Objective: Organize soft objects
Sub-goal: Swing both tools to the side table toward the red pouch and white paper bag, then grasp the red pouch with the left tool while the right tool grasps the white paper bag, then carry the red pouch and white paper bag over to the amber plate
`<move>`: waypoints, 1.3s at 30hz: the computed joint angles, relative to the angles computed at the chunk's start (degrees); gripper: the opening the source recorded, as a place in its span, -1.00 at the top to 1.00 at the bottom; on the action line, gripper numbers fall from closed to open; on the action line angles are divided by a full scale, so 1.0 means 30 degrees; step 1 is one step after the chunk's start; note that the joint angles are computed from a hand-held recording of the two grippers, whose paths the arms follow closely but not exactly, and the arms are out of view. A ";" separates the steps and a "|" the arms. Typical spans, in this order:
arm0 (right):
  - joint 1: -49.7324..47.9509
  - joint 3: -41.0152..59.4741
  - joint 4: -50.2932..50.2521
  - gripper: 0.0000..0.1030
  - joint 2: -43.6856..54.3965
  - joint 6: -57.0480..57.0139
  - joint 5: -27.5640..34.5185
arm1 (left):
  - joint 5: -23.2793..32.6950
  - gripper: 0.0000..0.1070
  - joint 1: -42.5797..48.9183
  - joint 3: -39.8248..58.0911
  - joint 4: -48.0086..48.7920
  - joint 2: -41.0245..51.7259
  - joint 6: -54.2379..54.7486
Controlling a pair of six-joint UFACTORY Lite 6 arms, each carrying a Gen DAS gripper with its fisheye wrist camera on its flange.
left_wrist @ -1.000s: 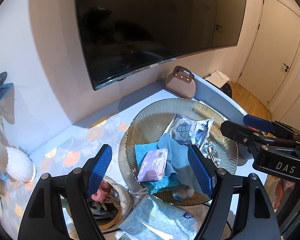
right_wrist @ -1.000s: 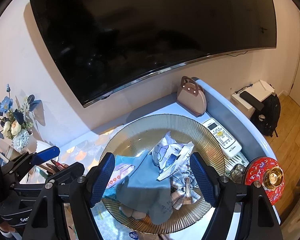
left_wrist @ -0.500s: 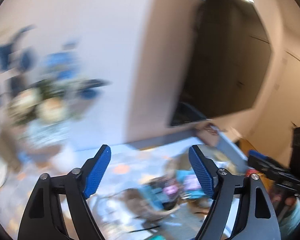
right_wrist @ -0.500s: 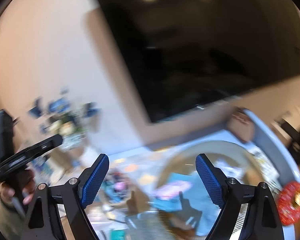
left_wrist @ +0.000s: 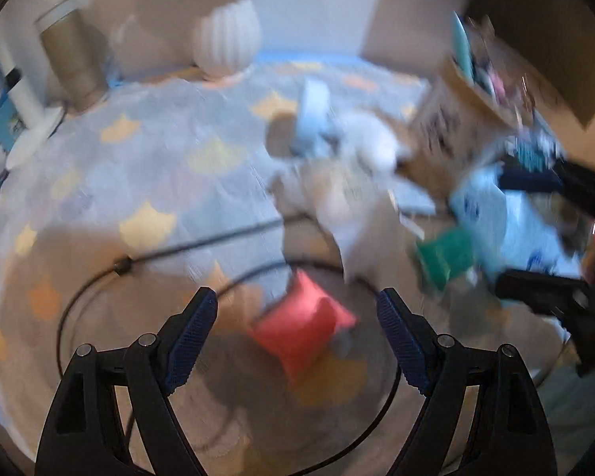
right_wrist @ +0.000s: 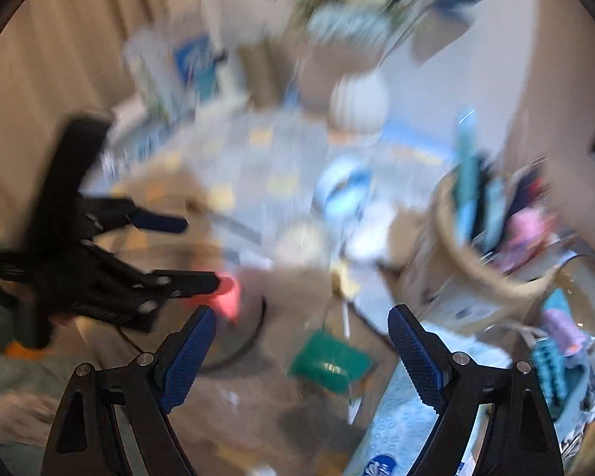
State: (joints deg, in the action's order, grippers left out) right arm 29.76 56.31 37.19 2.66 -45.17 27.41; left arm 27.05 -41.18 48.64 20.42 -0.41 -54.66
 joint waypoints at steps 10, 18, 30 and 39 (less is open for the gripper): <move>0.0727 0.7806 -0.2222 -0.69 0.8249 0.6135 0.2000 | -0.1866 -0.49 -0.0866 -0.0967 0.3998 0.2448 -0.3021; 0.2531 1.0458 -0.3940 -0.01 1.1371 0.9093 0.1653 | -0.1391 0.40 -0.1653 -0.2099 0.7686 0.1162 -0.8068; 0.0855 0.7030 0.1051 0.54 0.5686 0.4042 0.1470 | 0.1826 0.45 -0.2103 -0.4282 0.8421 -0.5059 -1.2042; -0.0437 0.7969 0.3385 0.87 0.2558 0.2705 0.1566 | 0.3546 0.45 0.0411 -0.2051 1.0391 -0.7908 -1.3464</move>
State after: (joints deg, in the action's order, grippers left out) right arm 28.45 80.21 47.35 10.33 -37.06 32.10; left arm 37.69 -39.94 42.49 51.59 -24.13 -95.05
